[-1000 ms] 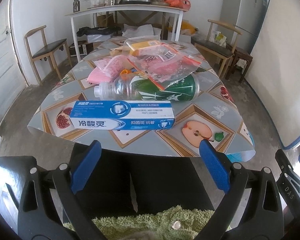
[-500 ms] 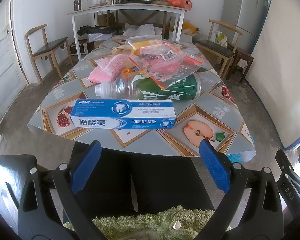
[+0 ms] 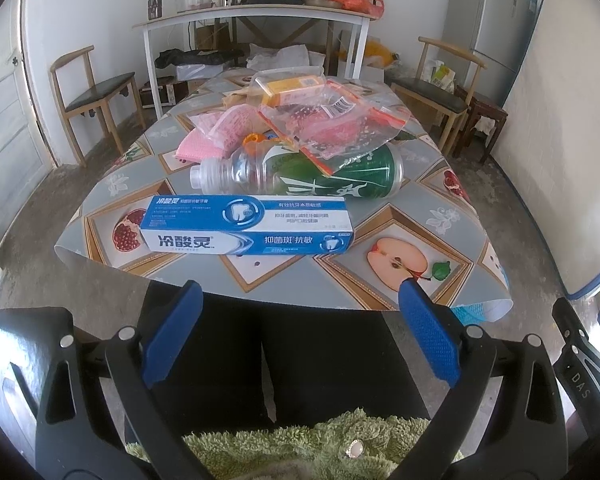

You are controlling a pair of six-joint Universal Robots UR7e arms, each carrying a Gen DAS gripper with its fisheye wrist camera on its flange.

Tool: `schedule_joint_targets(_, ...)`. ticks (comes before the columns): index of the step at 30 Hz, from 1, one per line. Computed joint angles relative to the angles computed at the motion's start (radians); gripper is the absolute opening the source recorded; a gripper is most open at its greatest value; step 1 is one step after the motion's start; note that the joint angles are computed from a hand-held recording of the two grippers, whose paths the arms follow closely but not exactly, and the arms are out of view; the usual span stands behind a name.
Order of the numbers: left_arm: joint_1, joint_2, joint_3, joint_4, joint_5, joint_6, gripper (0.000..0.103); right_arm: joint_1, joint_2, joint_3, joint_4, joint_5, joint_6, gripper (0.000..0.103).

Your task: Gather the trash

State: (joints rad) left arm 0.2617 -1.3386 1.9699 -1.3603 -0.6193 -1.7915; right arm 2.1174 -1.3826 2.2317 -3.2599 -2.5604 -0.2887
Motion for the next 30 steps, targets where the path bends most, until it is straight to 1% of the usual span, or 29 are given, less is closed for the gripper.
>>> schedule_joint_targets(27, 0.003, -0.003, 0.023, -0.03, -0.027, -0.002, 0.094, -0.001, 0.0, 0.001, 0.001, 0.006, 0.006, 0.097)
schedule_joint_targets(30, 0.013, -0.003, 0.019, -0.035, -0.033, 0.007, 0.095, 0.003, 0.013, -0.004, -0.023, 0.01, -0.019, 0.097)
